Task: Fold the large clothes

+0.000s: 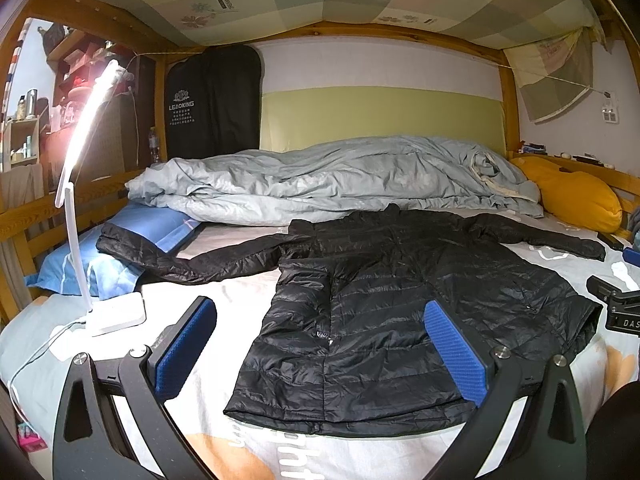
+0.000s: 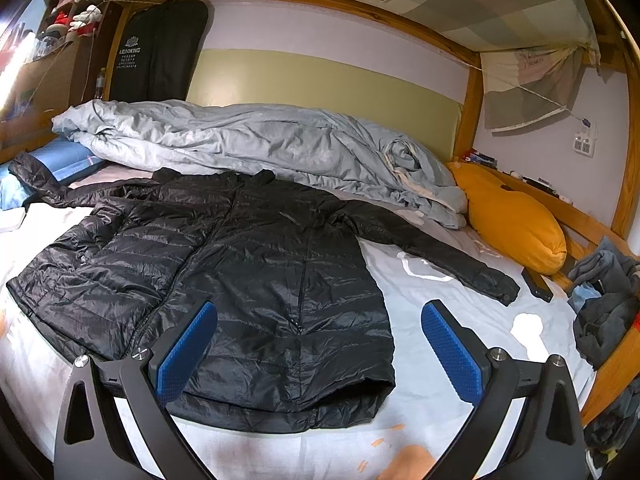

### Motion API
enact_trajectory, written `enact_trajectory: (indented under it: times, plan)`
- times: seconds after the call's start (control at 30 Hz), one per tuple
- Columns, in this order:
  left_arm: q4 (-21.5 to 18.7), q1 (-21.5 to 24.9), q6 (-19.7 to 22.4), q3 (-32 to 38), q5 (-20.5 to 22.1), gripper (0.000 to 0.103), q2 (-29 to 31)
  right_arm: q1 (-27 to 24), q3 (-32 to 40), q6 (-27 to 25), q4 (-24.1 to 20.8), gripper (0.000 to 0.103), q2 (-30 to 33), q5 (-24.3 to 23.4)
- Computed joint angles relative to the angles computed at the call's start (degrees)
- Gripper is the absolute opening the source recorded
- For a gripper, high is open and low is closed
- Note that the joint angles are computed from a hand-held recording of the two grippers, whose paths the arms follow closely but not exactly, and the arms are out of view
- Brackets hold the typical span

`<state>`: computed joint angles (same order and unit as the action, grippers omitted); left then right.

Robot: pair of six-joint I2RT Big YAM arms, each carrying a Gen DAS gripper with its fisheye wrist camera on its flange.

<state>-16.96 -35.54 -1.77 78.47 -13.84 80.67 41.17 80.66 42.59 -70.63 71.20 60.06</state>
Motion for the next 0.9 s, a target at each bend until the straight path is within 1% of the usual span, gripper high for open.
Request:
enact_trajectory:
  times: [0.57,0.63,0.67,0.7,0.73,0.77,0.8,0.87,0.9]
  plan:
    - [0.22,-0.01,-0.28,-0.16,-0.4,0.103,-0.25,0.26,0.06,-0.24,-0.29,0.103,0.78,0.1]
    - [-0.41,0.19,-0.87,0.27,-0.46,0.103,0.05,0.47,0.19,-0.8,-0.37,0.103,1.0,0.33]
    - [-0.89,0.3,-1.24,0.45,-0.37,0.103,0.13,0.54,-0.06,-1.82,0.43,0.103,0.81,0.01]
    - [-1.18,0.33,-1.6,0.59,-0.67,0.103,0.21,0.5,-0.22,-3.13,1.76,0.103,0.6,-0.8]
    - [-1.21,0.3,-1.77,0.68,-1.02,0.103,0.29,0.19,-1.25,-5.16,4.65,0.103,-0.47,-2.95]
    - [-1.09,0.34,-1.7,0.45,-1.0,0.103,0.15,-0.24,-1.92,-6.07,6.62,0.103,-1.23,-5.09]
    - [-1.05,0.25,-1.47,0.48,-1.01,0.103,0.16,-0.82,-2.56,-5.71,7.62,0.103,-2.02,-7.14]
    - [-1.02,0.55,-0.9,0.56,-0.45,0.103,0.22,-2.37,-3.36,-2.96,7.44,0.103,-3.15,-10.56]
    - [-1.25,0.69,-0.81,0.75,-0.34,0.103,0.33,-2.73,-3.17,-2.4,7.21,0.103,-3.03,-11.38]
